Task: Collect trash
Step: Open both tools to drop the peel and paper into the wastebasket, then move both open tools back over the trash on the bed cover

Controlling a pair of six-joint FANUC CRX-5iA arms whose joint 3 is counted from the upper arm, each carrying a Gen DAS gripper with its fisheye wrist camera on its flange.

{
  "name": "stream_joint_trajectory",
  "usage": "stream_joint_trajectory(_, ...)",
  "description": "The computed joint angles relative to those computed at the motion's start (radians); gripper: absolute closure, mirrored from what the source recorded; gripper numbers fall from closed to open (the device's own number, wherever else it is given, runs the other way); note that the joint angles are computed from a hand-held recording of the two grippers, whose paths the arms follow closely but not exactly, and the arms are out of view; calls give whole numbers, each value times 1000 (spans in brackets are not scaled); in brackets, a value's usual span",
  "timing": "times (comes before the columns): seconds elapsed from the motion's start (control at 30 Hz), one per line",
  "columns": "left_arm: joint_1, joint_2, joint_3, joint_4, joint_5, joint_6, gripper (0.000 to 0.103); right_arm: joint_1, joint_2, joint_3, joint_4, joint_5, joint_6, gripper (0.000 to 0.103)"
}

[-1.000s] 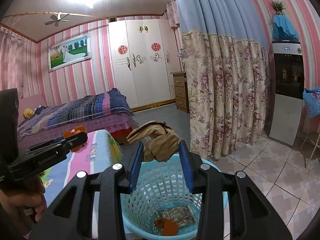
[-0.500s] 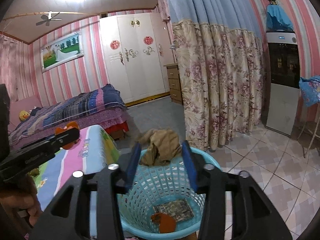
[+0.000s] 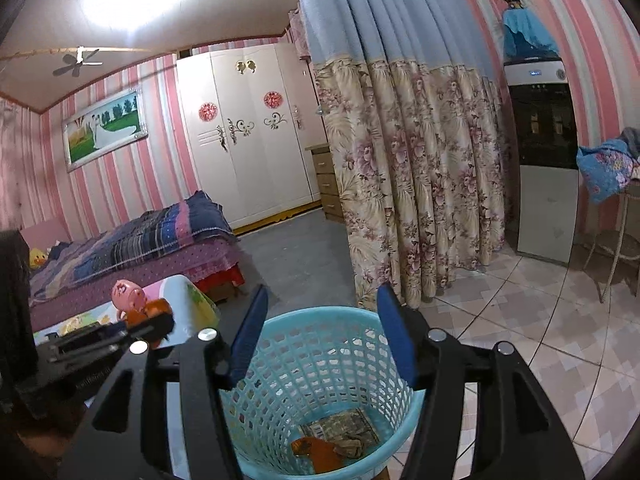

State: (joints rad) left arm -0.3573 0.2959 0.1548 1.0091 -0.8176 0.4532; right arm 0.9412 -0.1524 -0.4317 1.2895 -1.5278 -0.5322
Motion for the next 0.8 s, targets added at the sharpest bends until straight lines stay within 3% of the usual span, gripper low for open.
stream_joint_trajectory(0.07, -2, 6, 3, 14, -23, -16, 69, -2, -4, -4, -1, 4, 0, 47)
stream_joint_trajectory(0.1, -3, 6, 0, 25, -30, -24, 63, -2, -4, -4, -2, 5, 0, 47)
stream_joint_trajectory(0.13, -5, 1, -9, 36, -19, -32, 47, -3, -3, -4, -4, 5, 1, 47)
stream_joint_trajectory(0.17, -8, -8, -23, 45, -1, -39, 43, -3, -3, -3, -5, 4, 1, 47)
stream_joint_trajectory(0.43, 16, -38, -54, 44, 72, -37, 43, -9, 4, 3, -4, 21, 9, 47)
stream_joint_trajectory(0.63, 94, -76, -83, 21, 109, -25, 43, -17, 12, 11, 13, 53, 27, 47)
stream_joint_trajectory(0.8, 198, -122, -110, -12, 138, -18, 43, -42, 33, 35, 85, 173, 47, 46)
